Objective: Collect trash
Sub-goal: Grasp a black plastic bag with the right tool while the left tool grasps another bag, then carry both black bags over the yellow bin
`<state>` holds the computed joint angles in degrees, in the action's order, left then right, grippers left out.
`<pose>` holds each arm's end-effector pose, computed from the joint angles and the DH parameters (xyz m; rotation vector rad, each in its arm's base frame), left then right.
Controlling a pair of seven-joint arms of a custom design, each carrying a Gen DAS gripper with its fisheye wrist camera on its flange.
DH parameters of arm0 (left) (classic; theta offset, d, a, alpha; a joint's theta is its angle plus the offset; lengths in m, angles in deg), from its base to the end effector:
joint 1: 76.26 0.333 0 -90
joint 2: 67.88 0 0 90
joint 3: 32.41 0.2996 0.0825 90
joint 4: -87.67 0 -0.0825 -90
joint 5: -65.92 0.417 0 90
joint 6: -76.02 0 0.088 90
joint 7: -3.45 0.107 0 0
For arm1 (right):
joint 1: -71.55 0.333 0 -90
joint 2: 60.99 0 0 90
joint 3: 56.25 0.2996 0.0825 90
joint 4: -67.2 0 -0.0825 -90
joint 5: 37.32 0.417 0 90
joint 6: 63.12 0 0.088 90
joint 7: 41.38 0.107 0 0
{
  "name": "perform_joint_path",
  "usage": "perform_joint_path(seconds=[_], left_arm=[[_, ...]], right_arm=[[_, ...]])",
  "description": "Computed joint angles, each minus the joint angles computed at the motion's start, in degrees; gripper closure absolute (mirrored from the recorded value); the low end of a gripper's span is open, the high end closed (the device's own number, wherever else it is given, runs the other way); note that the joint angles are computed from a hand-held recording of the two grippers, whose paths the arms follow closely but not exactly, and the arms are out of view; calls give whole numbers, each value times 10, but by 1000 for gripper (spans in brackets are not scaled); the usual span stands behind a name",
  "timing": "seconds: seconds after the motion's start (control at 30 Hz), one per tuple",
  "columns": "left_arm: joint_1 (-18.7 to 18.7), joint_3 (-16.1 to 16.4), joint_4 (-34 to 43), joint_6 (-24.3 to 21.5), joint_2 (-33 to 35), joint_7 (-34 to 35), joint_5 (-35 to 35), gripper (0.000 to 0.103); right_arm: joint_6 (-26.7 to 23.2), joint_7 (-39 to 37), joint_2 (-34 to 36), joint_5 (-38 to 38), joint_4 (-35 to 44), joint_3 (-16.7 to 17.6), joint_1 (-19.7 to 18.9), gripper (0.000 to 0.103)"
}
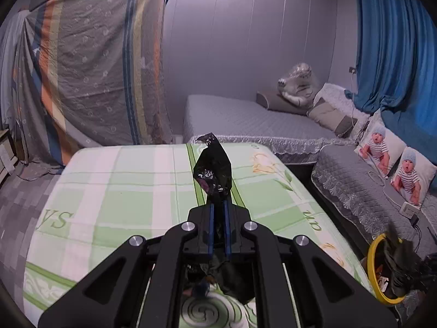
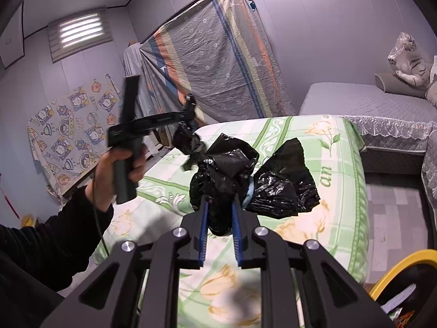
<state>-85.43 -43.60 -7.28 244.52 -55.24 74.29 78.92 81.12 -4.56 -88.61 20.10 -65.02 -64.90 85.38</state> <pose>0.6591 -0.2452 0.5865 -1.4792 1.7852 -1.1683 0.4945 0.0286 0.5778 -1.7124 1.1784 -0.2674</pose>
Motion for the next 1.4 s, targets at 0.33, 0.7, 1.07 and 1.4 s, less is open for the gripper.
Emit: perform_joint_path(seconds=[0.33, 0.7, 1.07, 1.4], left_arm=[[27, -25, -231, 98, -195, -154, 144, 97], [-67, -26, -275, 143, -227, -100, 100, 97], [-161, -46, -152, 125, -114, 155, -108, 97], [-105, -172, -14, 76, 14, 270, -164, 97]], right_arm=[[2, 24, -53, -9, -49, -4, 0, 89], [38, 63, -109, -42, -97, -18, -27, 89], [115, 121, -154, -103, -149, -41, -75, 89], [165, 162, -169, -150, -190, -66, -120, 89]])
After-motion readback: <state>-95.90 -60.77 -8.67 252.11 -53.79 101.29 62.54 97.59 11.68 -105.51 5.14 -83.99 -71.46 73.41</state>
